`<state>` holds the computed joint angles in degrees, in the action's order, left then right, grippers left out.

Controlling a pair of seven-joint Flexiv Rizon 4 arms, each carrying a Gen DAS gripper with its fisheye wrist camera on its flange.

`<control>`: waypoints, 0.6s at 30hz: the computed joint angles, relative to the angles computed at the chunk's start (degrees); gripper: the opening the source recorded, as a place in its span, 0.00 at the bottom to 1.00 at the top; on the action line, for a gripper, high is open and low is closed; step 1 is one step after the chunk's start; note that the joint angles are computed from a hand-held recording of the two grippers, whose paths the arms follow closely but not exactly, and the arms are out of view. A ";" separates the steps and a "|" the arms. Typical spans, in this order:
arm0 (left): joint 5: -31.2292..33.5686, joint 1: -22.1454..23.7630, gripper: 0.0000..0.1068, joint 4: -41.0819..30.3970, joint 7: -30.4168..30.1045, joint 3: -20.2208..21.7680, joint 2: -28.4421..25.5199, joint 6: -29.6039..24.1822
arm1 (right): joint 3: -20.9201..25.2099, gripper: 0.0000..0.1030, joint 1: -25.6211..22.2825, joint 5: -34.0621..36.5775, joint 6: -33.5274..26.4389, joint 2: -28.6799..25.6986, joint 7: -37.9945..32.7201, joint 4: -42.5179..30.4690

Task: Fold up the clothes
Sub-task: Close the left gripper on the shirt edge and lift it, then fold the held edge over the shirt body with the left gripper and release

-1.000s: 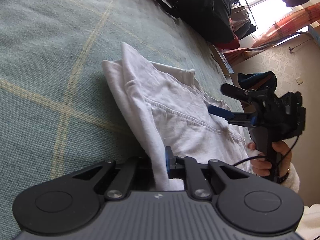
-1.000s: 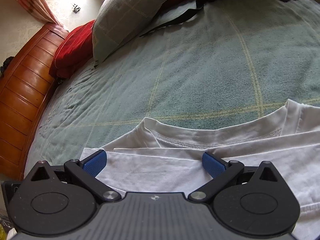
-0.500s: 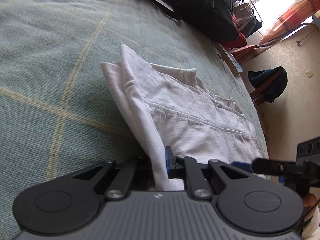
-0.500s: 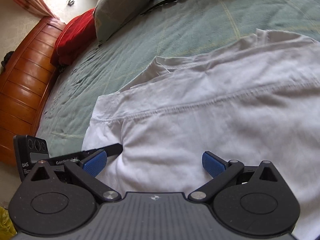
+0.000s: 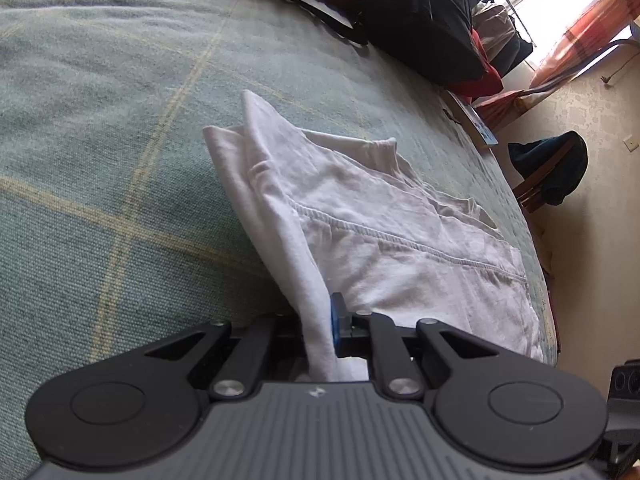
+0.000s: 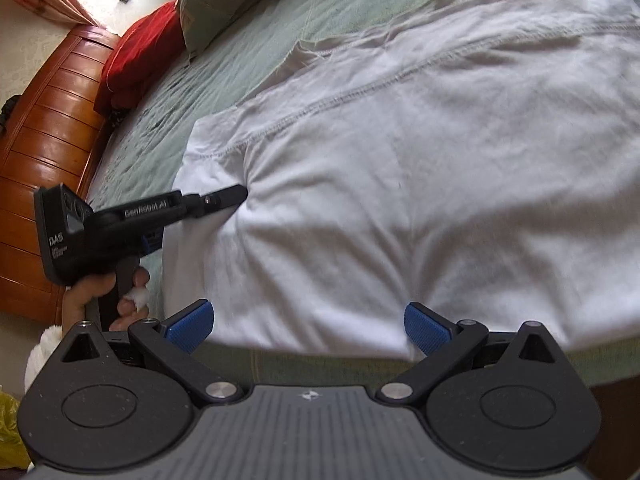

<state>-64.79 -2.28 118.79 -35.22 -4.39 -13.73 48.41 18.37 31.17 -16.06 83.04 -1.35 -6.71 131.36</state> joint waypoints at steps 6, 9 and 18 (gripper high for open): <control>3.01 -0.73 0.12 0.25 -2.67 0.34 1.08 1.73 | -0.26 1.00 -1.17 -2.21 1.82 2.33 2.17 1.93; 4.21 -0.24 0.13 0.57 -2.65 0.77 1.94 0.30 | -0.76 1.00 -3.29 -6.70 4.18 3.51 4.85 3.63; 14.32 -1.71 0.06 -0.40 -9.75 1.53 3.57 2.68 | -1.19 1.00 -9.23 -13.17 13.02 3.88 6.36 7.48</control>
<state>-50.48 -3.99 118.39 -44.97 -2.86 -10.16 51.09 17.18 21.94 -29.23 96.06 2.53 -0.35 138.84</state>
